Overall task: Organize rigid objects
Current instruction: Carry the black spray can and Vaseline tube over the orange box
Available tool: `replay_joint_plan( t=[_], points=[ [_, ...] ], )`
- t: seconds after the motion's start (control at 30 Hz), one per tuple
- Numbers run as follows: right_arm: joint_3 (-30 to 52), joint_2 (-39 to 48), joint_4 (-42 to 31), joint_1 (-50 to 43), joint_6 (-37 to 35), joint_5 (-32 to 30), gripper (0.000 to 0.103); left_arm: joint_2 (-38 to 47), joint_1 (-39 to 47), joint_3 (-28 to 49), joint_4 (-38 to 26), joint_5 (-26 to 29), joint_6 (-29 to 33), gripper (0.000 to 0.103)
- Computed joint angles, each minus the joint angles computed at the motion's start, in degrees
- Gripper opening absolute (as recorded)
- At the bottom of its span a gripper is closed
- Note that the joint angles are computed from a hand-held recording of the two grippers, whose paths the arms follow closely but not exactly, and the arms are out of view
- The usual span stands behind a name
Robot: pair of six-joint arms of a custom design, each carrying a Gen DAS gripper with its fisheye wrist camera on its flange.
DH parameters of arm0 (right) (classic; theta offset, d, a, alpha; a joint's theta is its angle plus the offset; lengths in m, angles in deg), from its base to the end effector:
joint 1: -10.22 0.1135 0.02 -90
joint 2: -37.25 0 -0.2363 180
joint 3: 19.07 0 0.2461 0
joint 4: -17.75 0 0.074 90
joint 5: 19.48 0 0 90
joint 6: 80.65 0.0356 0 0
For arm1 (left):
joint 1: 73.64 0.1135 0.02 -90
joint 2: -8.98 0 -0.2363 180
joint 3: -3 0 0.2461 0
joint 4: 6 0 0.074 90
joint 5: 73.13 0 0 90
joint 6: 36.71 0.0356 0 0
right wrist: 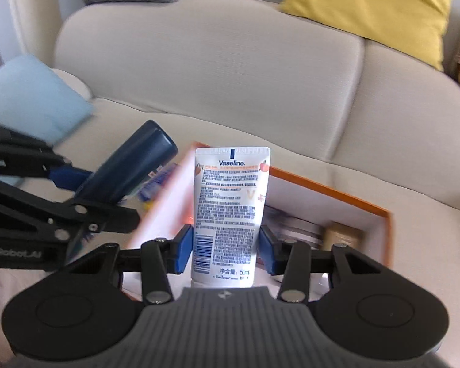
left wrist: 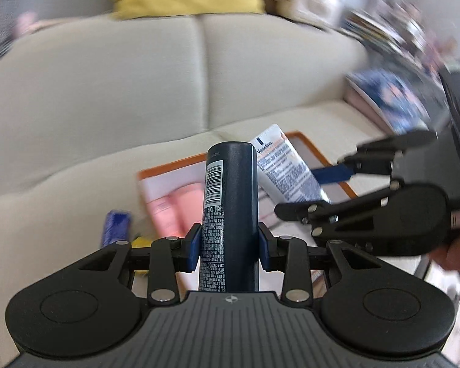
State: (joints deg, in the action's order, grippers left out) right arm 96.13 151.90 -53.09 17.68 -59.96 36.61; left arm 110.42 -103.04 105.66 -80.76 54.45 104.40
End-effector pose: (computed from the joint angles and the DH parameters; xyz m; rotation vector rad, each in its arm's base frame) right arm 0.3936 0.0716 0.2332 -1.6671 1.8899 0.4335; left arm 0.2872 -0.1867 0.2523 1.7975 1.9227 -0.8068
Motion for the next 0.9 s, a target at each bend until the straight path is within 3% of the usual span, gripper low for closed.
replay_joint_plan(
  t=[0.17,0.37,0.5,0.63,0.77,0.9],
  points=[
    [12.15,9.07,-0.76,-3.48,0.2,2.38,0.047,-2.15,-7.18,-6.49,6.0,-3.48,10.56,0.041],
    [27.62,20.67,-4.88,-5.11,2.1,3.67,0.047,2.24,-14.24,-6.49,7.57,-11.65,20.59,0.041],
    [36.96,27.77,-9.2,-4.33,1.87,4.57,0.047,6.6,-16.92,-6.15,8.47,-15.83,30.87,0.041],
    [34.44,28.55,-8.56,-3.46,0.78,5.38,0.047,9.3,-19.7,-8.08,11.55,-19.48,34.2,0.041],
    [39.86,33.45,-10.64,-2.25,0.67,6.73,0.047,10.59,-21.31,-11.01,15.9,-21.64,35.6,0.041],
    [43.98,36.77,-13.12,-2.47,-1.05,7.93,0.048,15.72,-21.78,-6.2,16.78,-24.04,36.37,0.041]
  ],
)
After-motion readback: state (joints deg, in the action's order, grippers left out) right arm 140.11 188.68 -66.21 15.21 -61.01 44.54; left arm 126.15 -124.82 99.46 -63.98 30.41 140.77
